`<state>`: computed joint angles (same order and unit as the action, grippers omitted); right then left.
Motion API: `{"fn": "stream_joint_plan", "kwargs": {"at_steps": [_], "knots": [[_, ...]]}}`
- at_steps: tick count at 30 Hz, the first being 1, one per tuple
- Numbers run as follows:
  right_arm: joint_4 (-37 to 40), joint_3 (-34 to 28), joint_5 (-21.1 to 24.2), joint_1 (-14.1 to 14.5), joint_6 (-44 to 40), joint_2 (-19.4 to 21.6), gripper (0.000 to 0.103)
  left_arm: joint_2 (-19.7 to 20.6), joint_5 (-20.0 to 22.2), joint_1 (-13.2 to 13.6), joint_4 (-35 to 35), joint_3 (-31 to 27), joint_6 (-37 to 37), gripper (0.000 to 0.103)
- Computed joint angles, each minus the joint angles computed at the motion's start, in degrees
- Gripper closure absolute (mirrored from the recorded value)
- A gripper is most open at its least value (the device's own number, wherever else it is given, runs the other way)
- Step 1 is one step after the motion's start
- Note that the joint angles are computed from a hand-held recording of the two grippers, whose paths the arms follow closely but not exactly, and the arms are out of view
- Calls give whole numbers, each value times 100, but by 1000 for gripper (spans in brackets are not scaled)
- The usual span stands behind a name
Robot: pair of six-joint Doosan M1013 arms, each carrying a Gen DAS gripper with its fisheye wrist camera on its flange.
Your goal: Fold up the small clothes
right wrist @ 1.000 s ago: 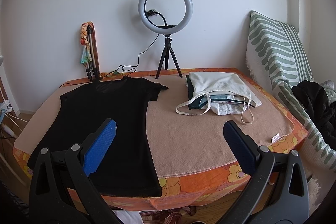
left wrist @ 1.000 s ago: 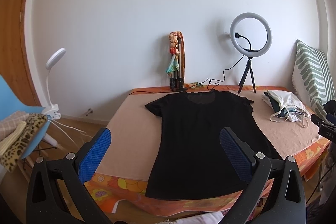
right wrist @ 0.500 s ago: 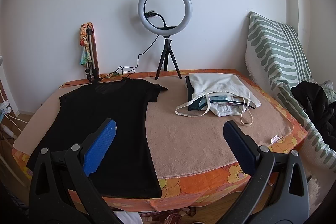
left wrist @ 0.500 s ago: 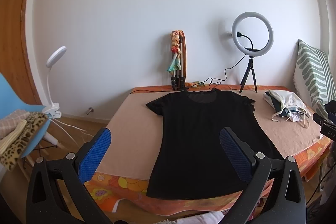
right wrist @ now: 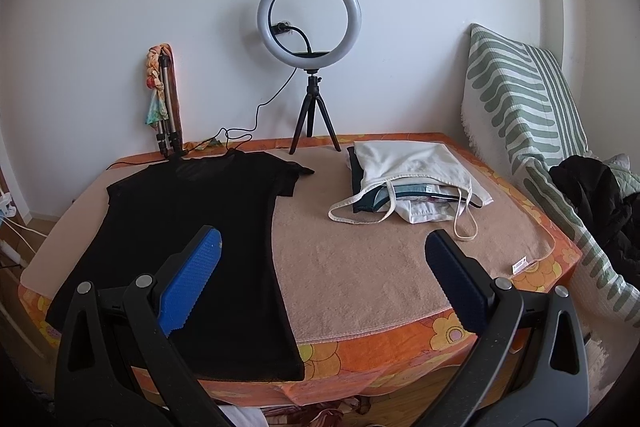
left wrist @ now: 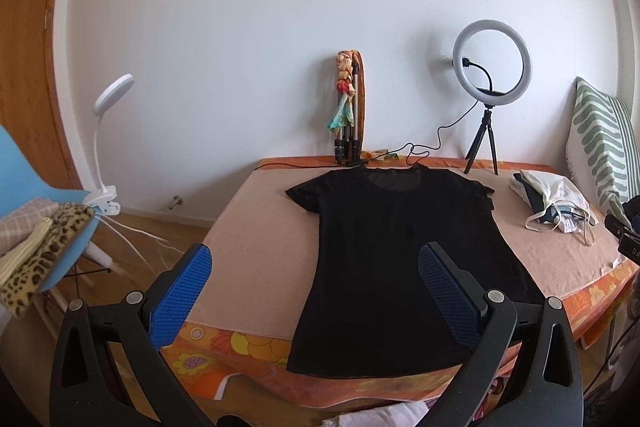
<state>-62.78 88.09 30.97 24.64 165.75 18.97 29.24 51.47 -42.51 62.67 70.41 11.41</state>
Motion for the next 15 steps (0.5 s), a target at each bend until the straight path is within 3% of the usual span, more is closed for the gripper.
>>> {"fn": "stream_joint_plan", "kwargs": {"at_steps": [6,15], "knots": [[-199,-12,-31,20,201,19,0,54,47,14,-69,-53,113,0],[165,-139,-391,15,-35,107,0,72,-5,84,-192,-25,155,0]]}}
